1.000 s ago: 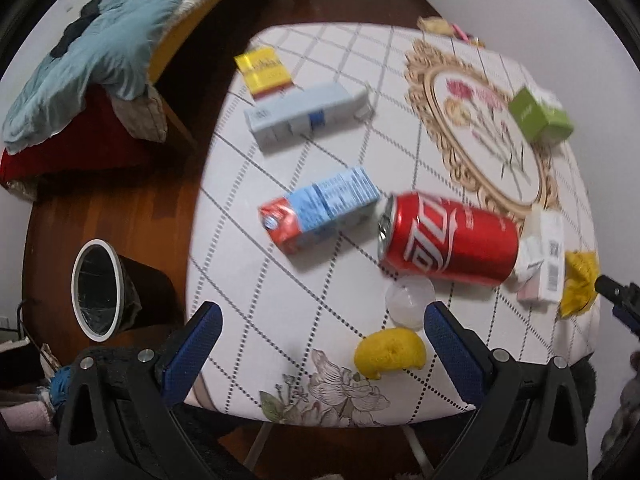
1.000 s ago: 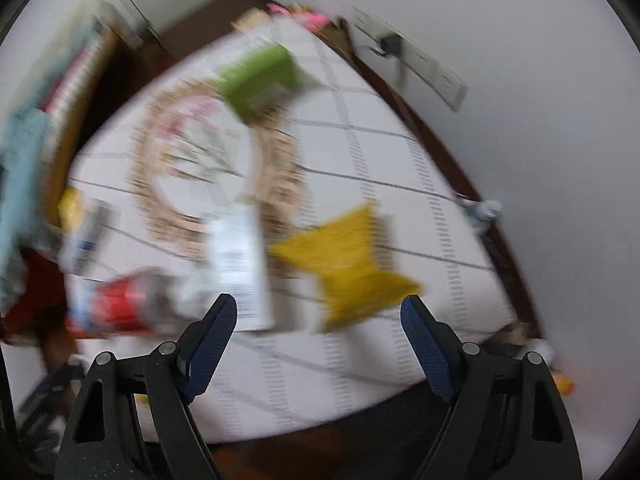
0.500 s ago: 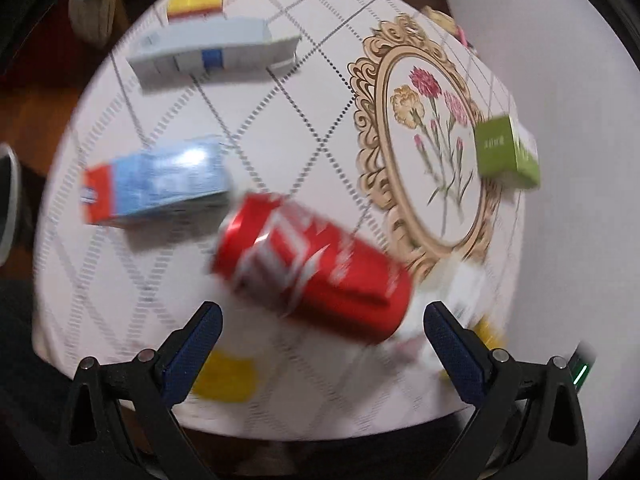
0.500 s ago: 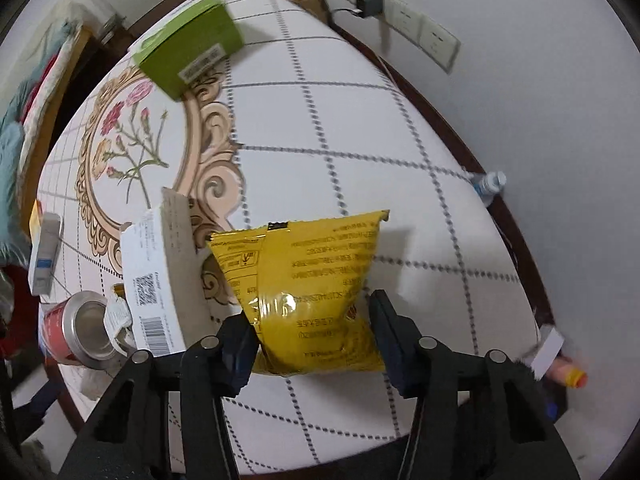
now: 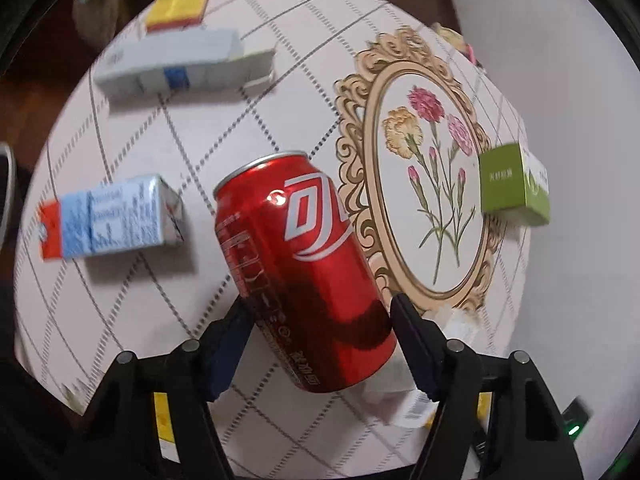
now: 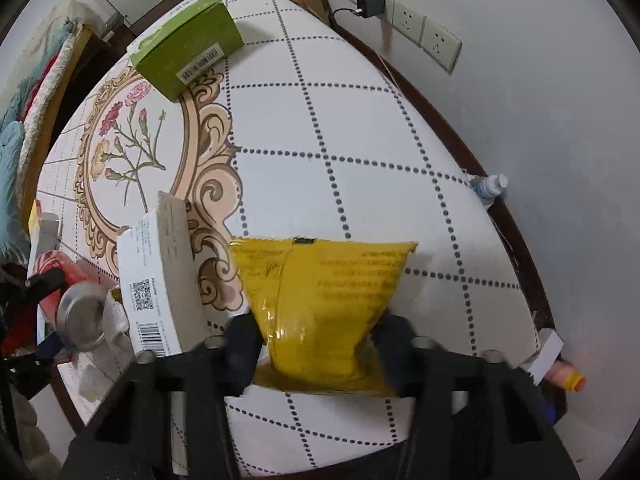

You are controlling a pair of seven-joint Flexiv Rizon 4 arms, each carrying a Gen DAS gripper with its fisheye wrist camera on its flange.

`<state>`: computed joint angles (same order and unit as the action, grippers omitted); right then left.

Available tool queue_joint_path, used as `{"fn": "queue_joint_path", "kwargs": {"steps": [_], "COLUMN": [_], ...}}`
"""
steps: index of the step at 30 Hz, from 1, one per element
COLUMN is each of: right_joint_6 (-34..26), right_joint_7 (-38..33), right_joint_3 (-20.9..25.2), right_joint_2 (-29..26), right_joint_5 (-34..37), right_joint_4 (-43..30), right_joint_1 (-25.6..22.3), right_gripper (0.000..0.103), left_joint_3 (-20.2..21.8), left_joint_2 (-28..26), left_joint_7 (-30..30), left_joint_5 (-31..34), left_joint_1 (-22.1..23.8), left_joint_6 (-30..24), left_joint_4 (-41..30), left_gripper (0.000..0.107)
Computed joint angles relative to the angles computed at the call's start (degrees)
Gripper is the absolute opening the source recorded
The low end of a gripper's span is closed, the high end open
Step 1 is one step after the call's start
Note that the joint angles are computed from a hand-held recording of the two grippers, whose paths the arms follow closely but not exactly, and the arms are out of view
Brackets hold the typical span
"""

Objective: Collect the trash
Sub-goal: 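Grasp the red cola can with the left tool while the right tool grasps the yellow snack bag, then carry both items over the white bin and open both tools to drop them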

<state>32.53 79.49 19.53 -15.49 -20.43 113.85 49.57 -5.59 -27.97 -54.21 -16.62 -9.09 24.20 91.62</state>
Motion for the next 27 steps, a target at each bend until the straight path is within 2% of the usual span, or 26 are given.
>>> {"fn": "queue_joint_path", "kwargs": {"steps": [6, 12, 15, 21, 27], "right_joint_6": [-2.5, -9.8, -13.4, -20.2, -24.8], "right_joint_7": [1.6, 2.0, 0.6, -5.5, -16.9], "right_joint_3": [-0.4, -0.5, -0.8, -2.4, -5.8], "right_joint_2": [-0.5, -1.1, -1.8, -3.8, -7.9], "right_joint_5": [-2.0, -4.1, -5.5, -9.1, -15.1], "right_joint_4": [-1.7, -6.3, -9.4, -16.8, -27.1], "right_joint_1": [1.0, 2.9, 3.7, 4.8, 5.2], "right_gripper": [0.042, 0.042, 0.041, 0.041, 0.04], "left_joint_3": [-1.6, -2.9, -3.2, -2.8, -1.8], "left_joint_2": [4.7, 7.6, 9.1, 10.9, 8.3], "left_joint_7": [15.9, 27.2, 32.0, 39.4, 39.4], "left_joint_5": [-1.6, -8.2, -12.5, -21.4, -27.5], "left_joint_1": [1.4, 3.2, 4.0, 6.2, 9.7], "left_joint_6": [13.3, 19.4, 20.2, 17.4, 10.3], "left_joint_4": [6.9, 9.8, 10.4, 8.8, 0.7], "left_gripper": [0.063, 0.062, 0.061, 0.06, 0.059]}}
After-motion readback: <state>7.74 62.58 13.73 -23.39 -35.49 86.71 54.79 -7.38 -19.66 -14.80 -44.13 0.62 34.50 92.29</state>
